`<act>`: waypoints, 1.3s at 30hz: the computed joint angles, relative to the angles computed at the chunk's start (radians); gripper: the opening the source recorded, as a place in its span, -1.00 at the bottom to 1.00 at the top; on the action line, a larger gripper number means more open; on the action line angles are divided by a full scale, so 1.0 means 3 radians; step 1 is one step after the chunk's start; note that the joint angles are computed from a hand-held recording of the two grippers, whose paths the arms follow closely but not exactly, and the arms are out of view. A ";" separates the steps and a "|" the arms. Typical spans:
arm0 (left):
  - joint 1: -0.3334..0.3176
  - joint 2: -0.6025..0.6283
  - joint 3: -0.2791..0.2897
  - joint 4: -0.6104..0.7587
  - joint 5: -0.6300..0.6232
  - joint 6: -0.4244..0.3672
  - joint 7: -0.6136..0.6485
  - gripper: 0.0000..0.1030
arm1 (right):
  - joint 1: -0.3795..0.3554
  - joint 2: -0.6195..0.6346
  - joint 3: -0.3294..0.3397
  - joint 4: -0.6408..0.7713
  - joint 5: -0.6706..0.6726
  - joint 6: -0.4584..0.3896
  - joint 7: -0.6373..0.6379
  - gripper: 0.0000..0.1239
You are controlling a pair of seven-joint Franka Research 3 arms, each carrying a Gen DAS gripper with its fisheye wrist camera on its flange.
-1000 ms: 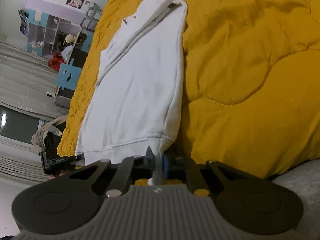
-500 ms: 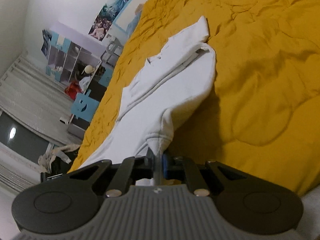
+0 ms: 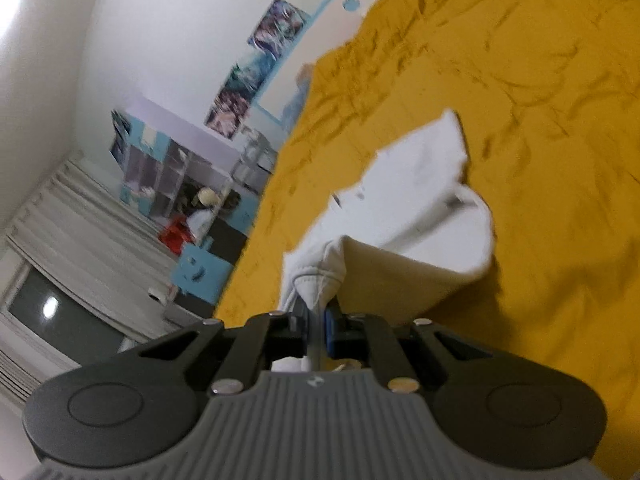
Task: Fold small clothes
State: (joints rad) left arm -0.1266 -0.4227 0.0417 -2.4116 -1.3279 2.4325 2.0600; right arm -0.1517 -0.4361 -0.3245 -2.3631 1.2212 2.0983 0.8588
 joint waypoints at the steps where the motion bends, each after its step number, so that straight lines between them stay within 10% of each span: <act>1: -0.0002 0.0051 -0.0007 0.0057 -0.0016 0.0022 -0.0018 -0.87 | 0.0028 0.0057 -0.0002 0.0056 0.0082 0.0012 0.0004 -0.96; 19: 0.0418 0.1277 -0.0251 0.1229 -0.0344 -0.0069 0.0057 -0.87 | -0.0020 0.1315 0.0334 0.1279 0.0772 0.0038 0.0020 -0.96; 39: 0.0665 0.2982 -0.0812 0.2968 0.0969 0.0507 -0.0859 -0.87 | -0.0272 0.3017 0.1085 0.3168 -0.0055 0.0752 0.0748 -0.96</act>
State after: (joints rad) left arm 0.0730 0.4718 -0.2018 -1.5212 -1.0372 2.5846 1.8025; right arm -0.2334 0.4688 0.0010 -1.4128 1.2046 2.3239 1.0832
